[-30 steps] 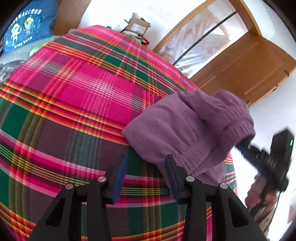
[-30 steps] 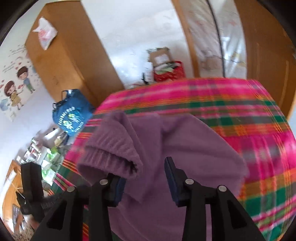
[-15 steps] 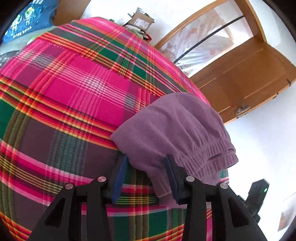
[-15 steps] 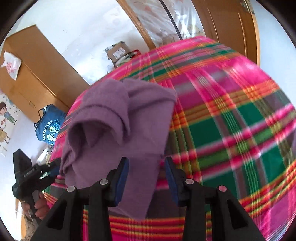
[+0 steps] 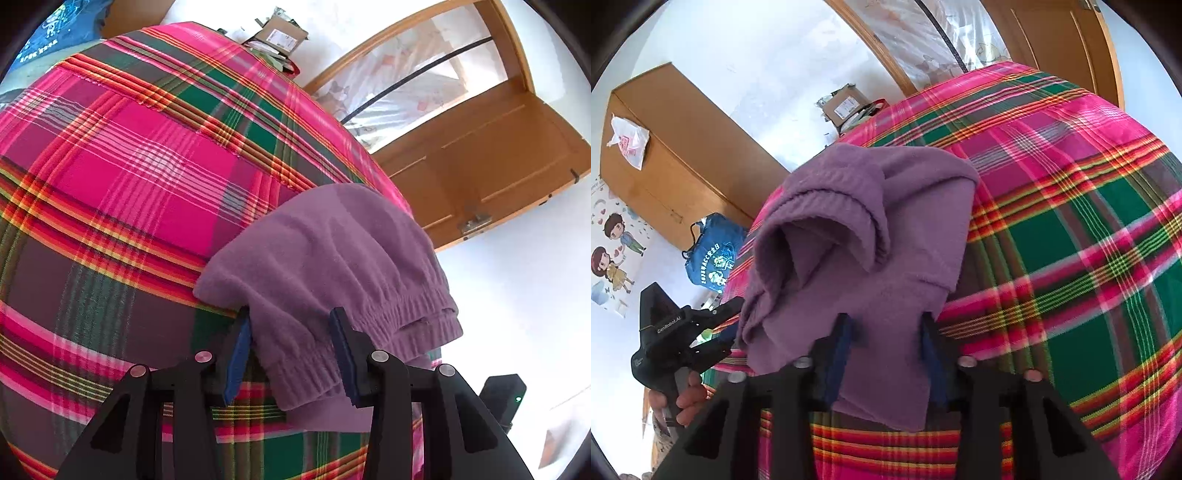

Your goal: Fold clothes

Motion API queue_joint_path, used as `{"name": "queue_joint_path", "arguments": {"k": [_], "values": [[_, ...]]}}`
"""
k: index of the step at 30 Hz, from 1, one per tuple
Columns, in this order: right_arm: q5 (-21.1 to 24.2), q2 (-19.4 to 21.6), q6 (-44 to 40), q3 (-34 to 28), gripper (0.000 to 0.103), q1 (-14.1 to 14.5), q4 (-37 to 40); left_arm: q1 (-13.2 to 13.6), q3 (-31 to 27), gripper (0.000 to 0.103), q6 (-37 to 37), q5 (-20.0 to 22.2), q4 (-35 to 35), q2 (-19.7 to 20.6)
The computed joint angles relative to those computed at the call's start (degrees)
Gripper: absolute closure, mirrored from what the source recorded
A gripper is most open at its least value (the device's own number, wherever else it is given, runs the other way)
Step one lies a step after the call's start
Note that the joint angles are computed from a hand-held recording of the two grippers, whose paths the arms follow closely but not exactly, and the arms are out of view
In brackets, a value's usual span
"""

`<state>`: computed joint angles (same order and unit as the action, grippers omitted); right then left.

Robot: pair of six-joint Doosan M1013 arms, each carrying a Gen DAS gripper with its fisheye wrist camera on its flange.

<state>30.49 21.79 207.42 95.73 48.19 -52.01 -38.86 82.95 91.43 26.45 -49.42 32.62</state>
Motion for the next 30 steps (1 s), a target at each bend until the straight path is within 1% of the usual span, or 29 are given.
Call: {"name": "queue_joint_path", "arguments": {"k": [1,3,6,8,12,16,18,20,21,23,24,27,30], "values": [[0.5,-0.1,0.5,0.0,0.085,0.2,-0.8,-0.1,-0.1,0.059,0.0,0.1,0.0,0.0],[0.2,-0.5,3.9,0.6,0.091,0.6,-4.1,-0.3,-0.2,0.059,-0.1,0.2,0.2,0.0],[2.6,-1.2,7.0,0.9,0.093,1.6,-8.5,-0.5,-0.4,0.059,-0.2,0.4,0.3,-0.1],[3.7,-1.7,7.1,0.8,0.093,2.0,-10.0,-0.6,-0.2,0.059,0.8,0.5,-0.8,-0.3],[5.1,-2.6,7.7,1.0,0.093,1.9,-11.9,-0.9,0.2,0.059,2.8,0.9,-2.5,-0.8],[8.4,-3.5,9.9,1.4,0.093,2.6,-13.8,-1.5,0.4,0.059,6.2,1.4,-5.3,-1.3],[10.8,-4.3,11.0,1.8,0.093,3.1,-14.8,-1.9,0.2,0.059,7.2,2.0,-6.2,-1.3],[13.0,-4.8,10.9,1.8,0.093,3.2,-15.2,-2.2,0.0,0.059,9.9,3.1,-8.8,-1.2],[14.9,-5.4,10.7,2.1,0.093,3.5,-15.2,-2.4,-0.2,0.059,10.3,3.4,-9.0,-1.1],[16.9,-5.9,9.2,2.3,0.093,3.5,-14.2,-2.8,-0.6,0.059,10.7,4.3,-9.2,-0.9],[18.8,-6.2,8.3,2.4,0.093,3.6,-13.2,-3.0,-0.8,0.059,10.9,5.0,-9.2,-0.7],[25.0,-6.0,4.7,1.6,0.093,3.9,-10.1,-3.9,-2.3,0.059,9.3,6.4,-6.1,0.1],[26.9,-5.5,3.9,1.8,0.093,3.5,-7.4,-4.7,-2.9,0.059,8.6,6.5,-2.6,0.2]]}}
